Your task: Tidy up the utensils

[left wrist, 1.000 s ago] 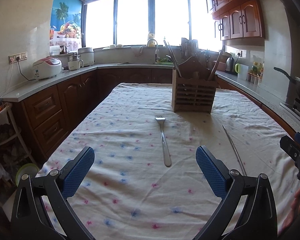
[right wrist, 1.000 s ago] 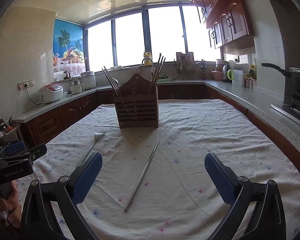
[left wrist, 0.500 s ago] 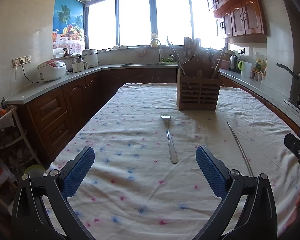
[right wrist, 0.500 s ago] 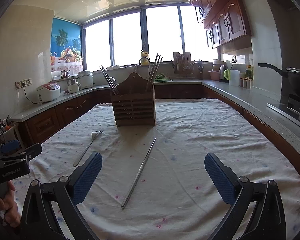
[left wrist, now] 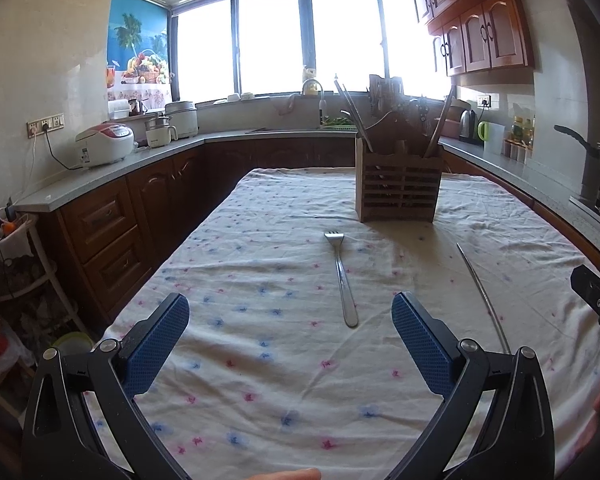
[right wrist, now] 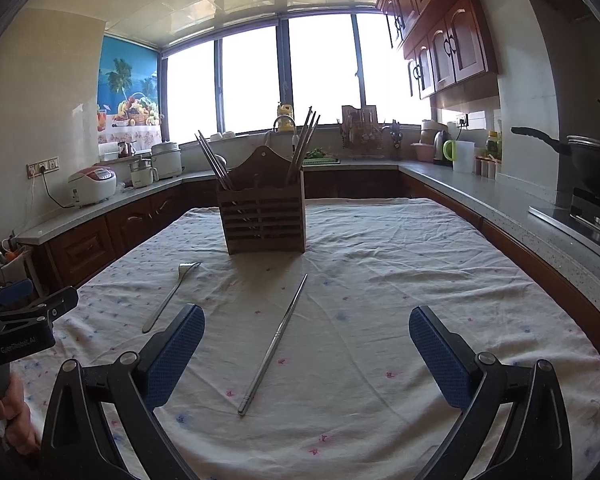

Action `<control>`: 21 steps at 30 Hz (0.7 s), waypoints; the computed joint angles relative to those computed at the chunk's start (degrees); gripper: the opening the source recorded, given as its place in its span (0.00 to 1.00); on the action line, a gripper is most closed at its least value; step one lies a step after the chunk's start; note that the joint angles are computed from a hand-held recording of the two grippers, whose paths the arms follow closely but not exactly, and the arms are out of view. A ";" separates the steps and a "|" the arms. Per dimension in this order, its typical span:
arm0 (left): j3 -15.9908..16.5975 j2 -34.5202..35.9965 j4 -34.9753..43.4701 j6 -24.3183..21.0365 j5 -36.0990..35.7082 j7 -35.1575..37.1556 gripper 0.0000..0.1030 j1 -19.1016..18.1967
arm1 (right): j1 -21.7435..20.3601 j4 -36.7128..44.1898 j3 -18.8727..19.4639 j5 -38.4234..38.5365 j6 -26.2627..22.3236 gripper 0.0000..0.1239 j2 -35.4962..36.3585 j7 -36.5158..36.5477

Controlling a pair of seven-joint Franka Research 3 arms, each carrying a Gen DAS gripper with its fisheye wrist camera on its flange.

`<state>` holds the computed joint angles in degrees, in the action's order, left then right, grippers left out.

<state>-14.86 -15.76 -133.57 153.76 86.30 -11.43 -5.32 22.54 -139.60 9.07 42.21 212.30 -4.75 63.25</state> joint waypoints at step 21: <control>-0.38 -0.76 -0.15 -1.16 1.42 -0.47 1.00 -0.57 | -0.24 -0.89 -0.33 -2.62 0.35 0.83 -0.58 2.48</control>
